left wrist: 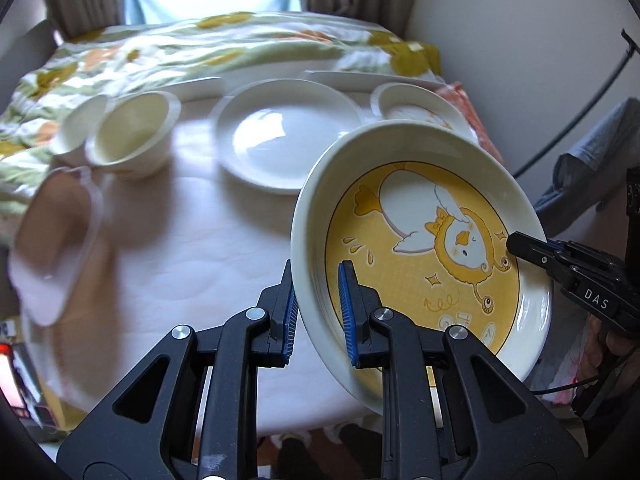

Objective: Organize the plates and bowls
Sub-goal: 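Lift the yellow duck plate with both tools and carry it beside the pink bowl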

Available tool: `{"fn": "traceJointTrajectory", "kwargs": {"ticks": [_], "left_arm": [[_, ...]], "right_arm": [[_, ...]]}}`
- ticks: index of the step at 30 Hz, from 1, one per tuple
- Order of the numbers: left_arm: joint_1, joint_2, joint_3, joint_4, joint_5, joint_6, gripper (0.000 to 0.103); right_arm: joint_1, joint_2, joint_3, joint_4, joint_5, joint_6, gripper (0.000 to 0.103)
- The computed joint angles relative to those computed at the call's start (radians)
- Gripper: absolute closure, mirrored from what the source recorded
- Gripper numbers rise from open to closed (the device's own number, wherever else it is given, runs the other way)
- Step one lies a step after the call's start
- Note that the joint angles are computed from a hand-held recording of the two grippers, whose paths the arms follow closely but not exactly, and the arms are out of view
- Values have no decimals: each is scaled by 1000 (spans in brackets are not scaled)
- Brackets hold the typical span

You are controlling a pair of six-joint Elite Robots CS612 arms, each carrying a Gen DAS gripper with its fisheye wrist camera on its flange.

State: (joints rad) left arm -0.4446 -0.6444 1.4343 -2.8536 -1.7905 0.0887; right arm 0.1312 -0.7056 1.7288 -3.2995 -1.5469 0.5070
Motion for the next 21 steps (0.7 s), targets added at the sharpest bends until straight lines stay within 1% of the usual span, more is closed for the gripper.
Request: {"fn": "traceJointTrajectory", "kwargs": {"ticks": [3, 6, 11, 15, 18, 21], "left_arm": [[33, 2, -6, 14, 2, 13, 86], [65, 9, -13, 24, 1, 23, 86], [107, 48, -49, 51, -6, 45, 86], [130, 80, -73, 62, -15, 59, 86], [139, 98, -88, 60, -20, 55, 86], [145, 111, -99, 61, -31, 70, 86]], "right_arm": [[31, 23, -58, 40, 7, 11, 91], [53, 49, -111, 80, 21, 20, 90], [87, 105, -210, 151, 29, 49, 90], [109, 147, -276, 207, 18, 58, 91], [117, 169, -308, 221, 9, 54, 90], [121, 183, -327, 226, -10, 48, 91]]}}
